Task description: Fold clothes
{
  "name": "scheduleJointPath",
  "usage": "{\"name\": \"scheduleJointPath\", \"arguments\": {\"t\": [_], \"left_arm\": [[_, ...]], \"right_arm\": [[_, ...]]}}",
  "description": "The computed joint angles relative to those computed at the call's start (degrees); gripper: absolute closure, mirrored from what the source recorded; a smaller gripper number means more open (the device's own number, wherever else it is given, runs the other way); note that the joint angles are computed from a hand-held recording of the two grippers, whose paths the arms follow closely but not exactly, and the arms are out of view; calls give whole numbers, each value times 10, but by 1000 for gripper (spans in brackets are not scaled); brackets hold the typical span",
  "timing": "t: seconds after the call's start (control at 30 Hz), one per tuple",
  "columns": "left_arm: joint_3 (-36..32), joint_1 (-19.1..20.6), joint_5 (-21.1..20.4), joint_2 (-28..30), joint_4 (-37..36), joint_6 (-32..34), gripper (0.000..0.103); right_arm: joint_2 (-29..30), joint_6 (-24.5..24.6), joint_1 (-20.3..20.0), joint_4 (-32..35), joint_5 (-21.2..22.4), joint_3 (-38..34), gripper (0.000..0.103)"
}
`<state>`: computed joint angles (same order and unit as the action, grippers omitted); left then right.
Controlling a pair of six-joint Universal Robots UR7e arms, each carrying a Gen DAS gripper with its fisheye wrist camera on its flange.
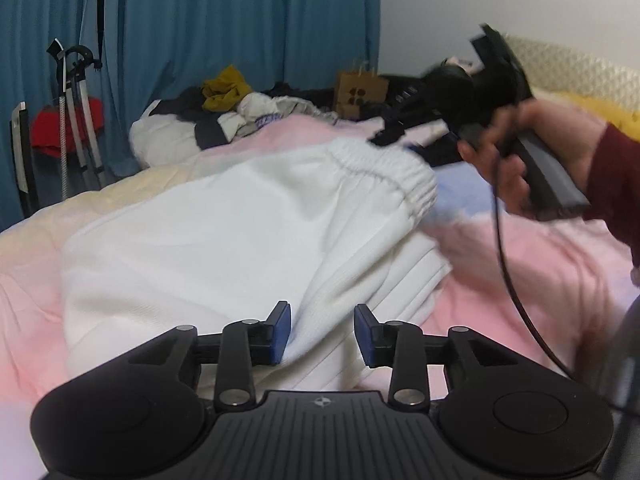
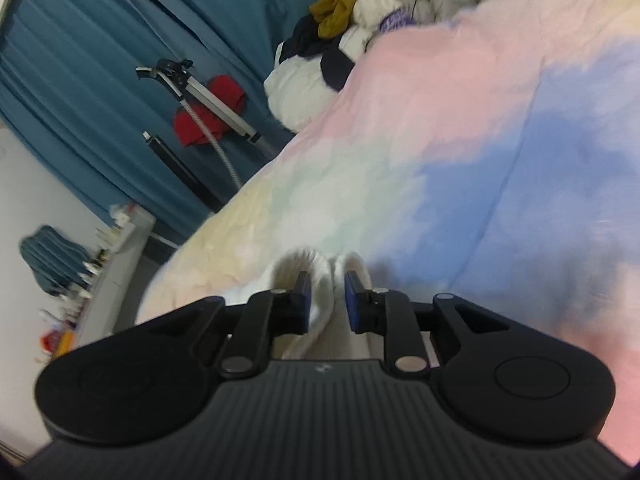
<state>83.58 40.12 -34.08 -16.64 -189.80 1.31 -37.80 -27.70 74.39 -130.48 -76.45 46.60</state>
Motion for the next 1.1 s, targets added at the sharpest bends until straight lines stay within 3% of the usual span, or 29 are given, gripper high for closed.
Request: {"name": "scheduleJointPath", "arguments": {"t": [0.03,0.1,0.13,0.23,0.3,0.33,0.4,0.53,0.63,0.73,0.77,0.83,0.87,0.9,0.93,0.97,1.03,1.1], "left_arm": [[10,-2,-6,-9,-6,-12,55],[40,-12,-8,-32,-23,-51,43],[60,-21,-2,-43,-32,-77,35],[99,-31,32,-72,-56,-138,15],[123,-36,56,-91,-68,-179,9],[133,-34,67,-103,-56,-215,7],[147,-25,81,-123,-15,-291,7],[170,0,70,-160,85,-427,7],[177,14,62,-177,138,-484,7],[189,27,34,-190,149,-511,7],[188,33,22,-191,148,-514,9],[196,40,-2,-195,132,-513,17],[199,40,-2,-197,131,-515,20],[201,40,0,-198,133,-517,26],[204,37,8,-200,138,-515,40],[207,34,14,-202,137,-510,55],[214,25,31,-205,122,-500,66],[219,11,57,-204,93,-488,71]], "right_arm": [[-19,-5,0,-21,-10,30,45],[-53,-14,-4,-48,-5,81,21],[-65,-20,-6,-48,1,98,18],[-95,-36,-10,-36,20,139,18],[-112,-54,-11,-29,26,164,10],[-116,-67,-8,-30,17,175,12],[-114,-88,1,-36,-27,185,12],[-82,-90,14,-35,-110,170,12],[-48,-67,12,15,-115,130,11],[-35,-63,9,14,-92,121,9],[-40,-69,9,2,-86,131,11],[-54,-80,10,-22,-73,154,35],[-61,-86,10,-34,-66,165,42],[-68,-91,10,-45,-59,176,53],[-74,-97,10,-56,-53,186,59],[-80,-100,11,-66,-45,195,61],[-90,-107,13,-85,-31,212,65],[-99,-103,13,-93,-7,221,67]]}}
